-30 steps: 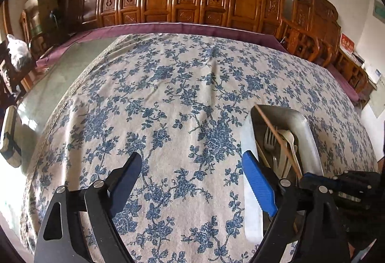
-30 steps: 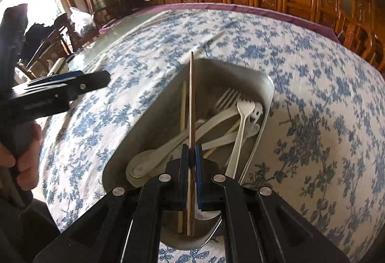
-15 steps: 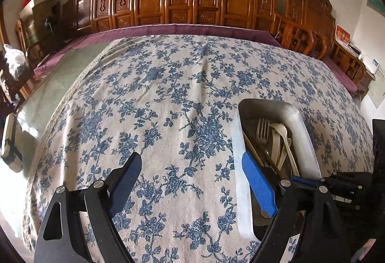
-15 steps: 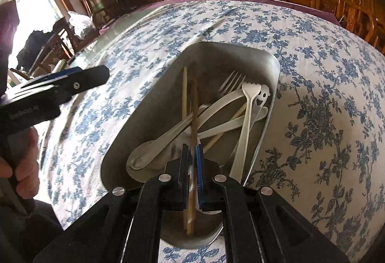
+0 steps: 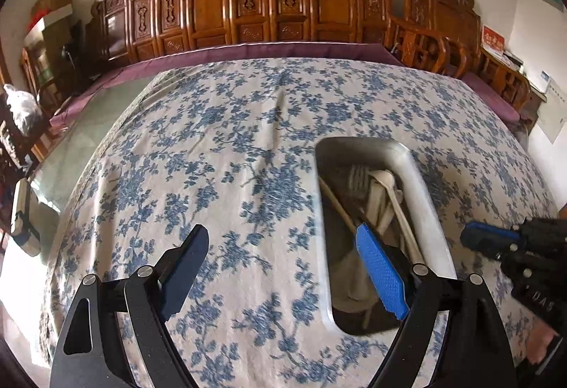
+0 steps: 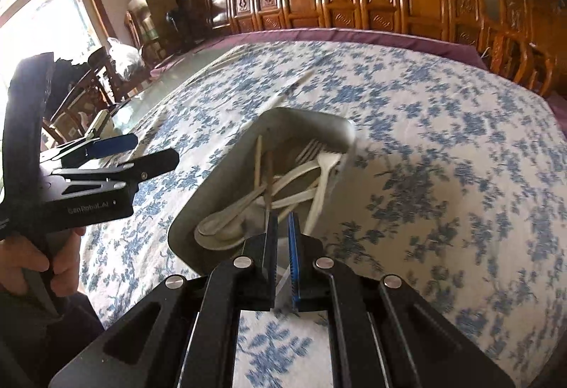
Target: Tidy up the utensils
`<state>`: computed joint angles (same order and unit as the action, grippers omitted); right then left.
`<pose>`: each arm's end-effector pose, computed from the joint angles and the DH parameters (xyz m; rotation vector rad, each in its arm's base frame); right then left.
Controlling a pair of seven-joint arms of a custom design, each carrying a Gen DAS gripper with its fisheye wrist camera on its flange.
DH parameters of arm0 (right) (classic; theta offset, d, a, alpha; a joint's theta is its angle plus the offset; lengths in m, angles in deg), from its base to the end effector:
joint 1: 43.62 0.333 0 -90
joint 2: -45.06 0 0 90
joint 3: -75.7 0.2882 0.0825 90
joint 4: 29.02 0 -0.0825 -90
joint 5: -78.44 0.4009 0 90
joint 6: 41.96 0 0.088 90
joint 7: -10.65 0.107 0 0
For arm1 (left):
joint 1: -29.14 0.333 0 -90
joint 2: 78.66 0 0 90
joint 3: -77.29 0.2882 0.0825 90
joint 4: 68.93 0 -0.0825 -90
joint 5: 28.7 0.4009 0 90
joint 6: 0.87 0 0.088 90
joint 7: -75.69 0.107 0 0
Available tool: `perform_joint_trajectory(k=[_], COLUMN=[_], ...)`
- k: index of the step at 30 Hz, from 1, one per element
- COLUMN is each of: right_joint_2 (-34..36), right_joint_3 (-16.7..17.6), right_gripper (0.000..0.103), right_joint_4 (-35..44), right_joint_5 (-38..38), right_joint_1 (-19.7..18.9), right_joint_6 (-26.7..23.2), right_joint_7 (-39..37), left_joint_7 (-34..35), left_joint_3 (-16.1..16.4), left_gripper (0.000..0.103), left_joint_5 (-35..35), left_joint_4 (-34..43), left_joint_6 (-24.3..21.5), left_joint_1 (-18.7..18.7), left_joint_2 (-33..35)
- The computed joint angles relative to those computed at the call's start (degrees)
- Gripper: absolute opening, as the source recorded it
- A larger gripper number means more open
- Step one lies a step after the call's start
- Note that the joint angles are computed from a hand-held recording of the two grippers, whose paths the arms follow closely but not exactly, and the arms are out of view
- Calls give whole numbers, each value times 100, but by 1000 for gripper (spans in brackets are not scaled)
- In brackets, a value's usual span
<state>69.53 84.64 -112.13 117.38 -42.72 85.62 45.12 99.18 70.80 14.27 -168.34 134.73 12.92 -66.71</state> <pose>0.7116 0.1249 0.4592 -2.2166 0.9195 -0.0739 0.6221 -0.2462 0.4709 -2.0271 1.4382 -0.5210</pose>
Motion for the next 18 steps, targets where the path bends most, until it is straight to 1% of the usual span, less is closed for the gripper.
perform_joint_trajectory(k=[2, 5, 10, 12, 13, 14, 15, 16, 17, 18], right_joint_2=[-179, -470, -905, -1061, -1131, -1244, -1321, -1414, -1472, -1584], right_joint_3=[-11, -76, -272, -362, -404, -450, -493, -542, -588, -641], right_gripper=[8, 8, 8, 17, 26, 29, 30, 32, 40, 44], right_joint_4=[-216, -549, -1007, -1161, -1230, -1346, -1426, -1515, -1568, -1678], right_joint_5=[119, 326, 576, 671, 721, 801, 839, 873, 894, 932], right_joint_1=[-81, -182, -247, -254, -255, -269, -260, -258, -249, -253], right_joint_6=[83, 145, 194, 221, 233, 281, 313, 337, 347, 388], right_joint_7=[-124, -292, -526, -579, -595, -643, -676, -705, -711, -725], left_joint_7=[-6, -85, -172, -242, -300, -374, -426, -466, -492, -500], left_joint_3=[-34, -97, -198, -238, -261, -288, -312, -338, -365, -404], left_gripper=[82, 86, 87, 88, 89, 92, 94, 94, 95, 95], left_joint_5=[29, 118, 174, 212, 242, 287, 322, 343, 349, 348], left_joint_4=[18, 3, 13, 3, -9, -14, 1, 5, 3, 20], left_joint_6=[-49, -87, -212, -263, -283, -324, -373, -406, -425, -467], left_joint_1=[-54, -162, -294, -346, -374, -409, -437, -460, -480, -513], left_joint_2=[-6, -56, -132, -184, -218, -250, -260, -279, -301, -320])
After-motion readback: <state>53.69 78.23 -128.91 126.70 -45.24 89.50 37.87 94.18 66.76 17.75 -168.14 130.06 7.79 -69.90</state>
